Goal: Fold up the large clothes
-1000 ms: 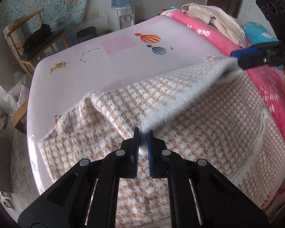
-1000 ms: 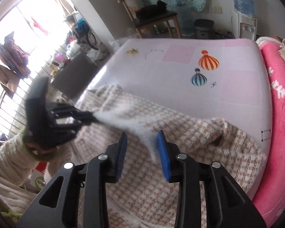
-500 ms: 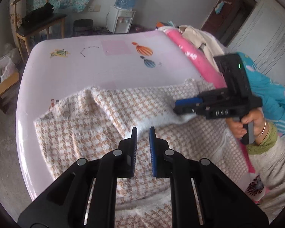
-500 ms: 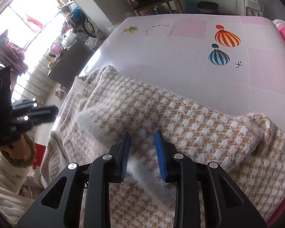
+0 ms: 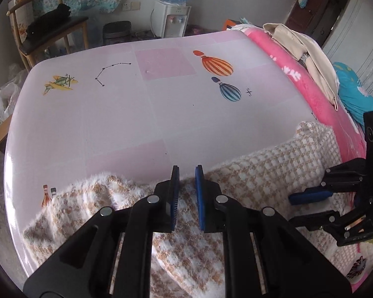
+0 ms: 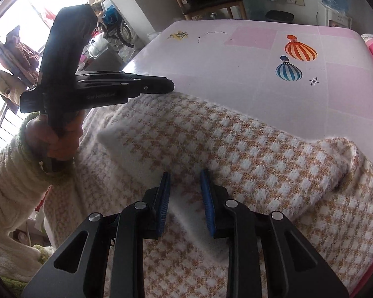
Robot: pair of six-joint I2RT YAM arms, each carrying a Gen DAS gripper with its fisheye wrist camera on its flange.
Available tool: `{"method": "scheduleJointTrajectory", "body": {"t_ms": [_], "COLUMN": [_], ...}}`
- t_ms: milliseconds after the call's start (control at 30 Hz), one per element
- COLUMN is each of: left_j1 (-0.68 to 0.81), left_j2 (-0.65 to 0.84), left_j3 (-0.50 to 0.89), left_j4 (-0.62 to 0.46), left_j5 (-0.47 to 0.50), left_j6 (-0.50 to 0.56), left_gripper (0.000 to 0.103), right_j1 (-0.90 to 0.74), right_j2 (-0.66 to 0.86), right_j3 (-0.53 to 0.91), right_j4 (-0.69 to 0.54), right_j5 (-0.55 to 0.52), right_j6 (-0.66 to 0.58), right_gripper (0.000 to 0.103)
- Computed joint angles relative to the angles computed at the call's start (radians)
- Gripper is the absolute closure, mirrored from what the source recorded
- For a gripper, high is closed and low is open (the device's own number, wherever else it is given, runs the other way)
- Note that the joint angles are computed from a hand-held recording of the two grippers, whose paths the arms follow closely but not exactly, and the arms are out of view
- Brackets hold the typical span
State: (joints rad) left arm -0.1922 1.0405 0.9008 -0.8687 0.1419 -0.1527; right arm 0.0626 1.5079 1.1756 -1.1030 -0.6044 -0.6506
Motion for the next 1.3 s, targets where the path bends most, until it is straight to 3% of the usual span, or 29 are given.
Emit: {"method": "scheduleJointTrajectory", "body": {"t_ms": [100, 267, 367, 533, 633, 700, 800, 933, 1033, 1100, 1200, 1267, 1300], "left_j1": [-0.02, -0.192, -0.187, -0.148, -0.107, -0.093, -0.118, -0.105, -0.091, -0.092, -0.106, -0.095, -0.087], "left_j2": [-0.068, -0.234, -0.274, -0.321, -0.344, -0.357, -0.367, -0.364, -0.378, -0.385, -0.398, -0.404, -0.404], "left_j3": [-0.025, -0.089, -0.087, -0.113, -0.131, -0.14, -0.147, -0.149, -0.156, -0.16, -0.167, -0.169, -0.168], "left_j4": [-0.056, -0.146, -0.192, -0.195, -0.189, -0.191, -0.182, -0.174, -0.175, -0.173, -0.17, -0.173, -0.176], "left_j5": [0.002, -0.143, -0.118, -0.075, -0.041, -0.026, -0.044, -0.03, -0.018, -0.023, -0.038, -0.024, -0.016], "left_j6": [0.003, -0.033, -0.046, -0.054, -0.044, -0.035, -0.045, -0.038, -0.034, -0.04, -0.053, -0.045, -0.039], "left_gripper": [0.091, 0.091, 0.091, 0.091, 0.091, 0.091, 0.091, 0.091, 0.091, 0.091, 0.091, 0.091, 0.091], "right_j1": [0.006, -0.008, 0.033, 0.183, 0.274, 0.261, 0.165, 0.019, -0.038, -0.008, 0.06, 0.055, 0.01], "right_j2": [-0.005, -0.009, -0.028, -0.014, 0.002, -0.064, -0.131, -0.139, -0.142, -0.17, -0.155, -0.15, -0.177], "right_j3": [-0.007, 0.012, 0.084, 0.144, 0.064, -0.027, -0.066, -0.01, 0.07, 0.066, 0.005, -0.065, -0.092], "right_j4": [0.015, -0.022, -0.051, 0.038, 0.119, 0.161, 0.073, -0.069, -0.118, -0.046, 0.093, 0.144, 0.151], "right_j5": [-0.002, 0.016, 0.011, 0.027, 0.13, 0.124, 0.101, 0.131, 0.051, 0.079, 0.218, 0.306, 0.265], "right_j6": [0.014, 0.011, 0.044, 0.159, 0.195, 0.18, 0.084, 0.014, 0.016, 0.062, 0.125, 0.103, 0.056], "right_gripper": [0.078, 0.078, 0.078, 0.078, 0.078, 0.078, 0.08, 0.08, 0.08, 0.08, 0.08, 0.081, 0.081]}}
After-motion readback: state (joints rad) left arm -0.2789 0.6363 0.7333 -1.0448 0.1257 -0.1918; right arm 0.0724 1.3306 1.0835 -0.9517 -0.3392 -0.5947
